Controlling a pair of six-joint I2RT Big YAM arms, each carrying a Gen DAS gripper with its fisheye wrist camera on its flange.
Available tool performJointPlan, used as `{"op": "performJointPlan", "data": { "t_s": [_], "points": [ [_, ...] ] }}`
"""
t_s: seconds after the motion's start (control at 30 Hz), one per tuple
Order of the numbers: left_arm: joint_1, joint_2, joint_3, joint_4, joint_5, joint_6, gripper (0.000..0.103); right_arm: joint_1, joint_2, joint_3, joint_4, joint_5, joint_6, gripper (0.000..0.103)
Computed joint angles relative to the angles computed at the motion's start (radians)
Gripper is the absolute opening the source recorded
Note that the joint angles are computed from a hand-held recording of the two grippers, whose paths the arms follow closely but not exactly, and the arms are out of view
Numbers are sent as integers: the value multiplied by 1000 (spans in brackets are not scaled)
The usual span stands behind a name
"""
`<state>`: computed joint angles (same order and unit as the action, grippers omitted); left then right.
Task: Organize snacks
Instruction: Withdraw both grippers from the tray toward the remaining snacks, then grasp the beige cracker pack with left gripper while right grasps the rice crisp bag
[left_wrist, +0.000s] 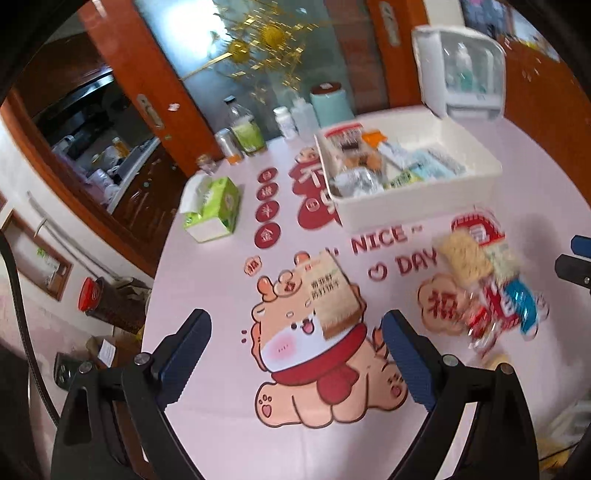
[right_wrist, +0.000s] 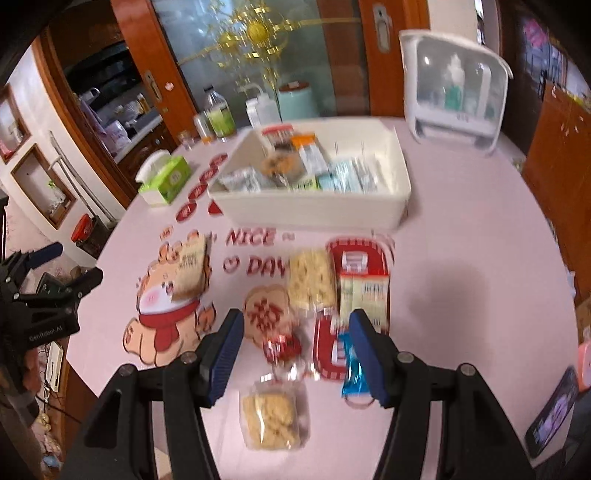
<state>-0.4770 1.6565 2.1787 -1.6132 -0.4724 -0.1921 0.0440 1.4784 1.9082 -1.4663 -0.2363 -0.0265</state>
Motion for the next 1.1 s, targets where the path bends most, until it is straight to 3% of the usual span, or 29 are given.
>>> {"op": "performJointPlan", "data": {
  "t_s": [0.37, 0.57, 0.73, 0.8, 0.9, 1.1],
  "points": [
    [98, -55, -202, 122, 198, 316, 93, 106, -101, -307, -41, 54, 127, 60],
    [160, -29, -231, 157, 308, 475, 93, 180, -88, -358, -29, 179, 176, 60],
    [187, 7, -225, 194, 371, 564, 93, 179, -73, -351, -16, 184, 262, 54],
    [197, 39, -198, 185, 390, 558, 93, 174, -64, -340, -16, 196, 296, 53],
    [214, 116, -114, 127, 454, 493, 93, 156, -54, -331, -15, 171, 345, 53],
    [228, 262, 39, 31, 506, 278, 93, 154, -53, -327, -19, 178, 357, 53]
  ]
}}
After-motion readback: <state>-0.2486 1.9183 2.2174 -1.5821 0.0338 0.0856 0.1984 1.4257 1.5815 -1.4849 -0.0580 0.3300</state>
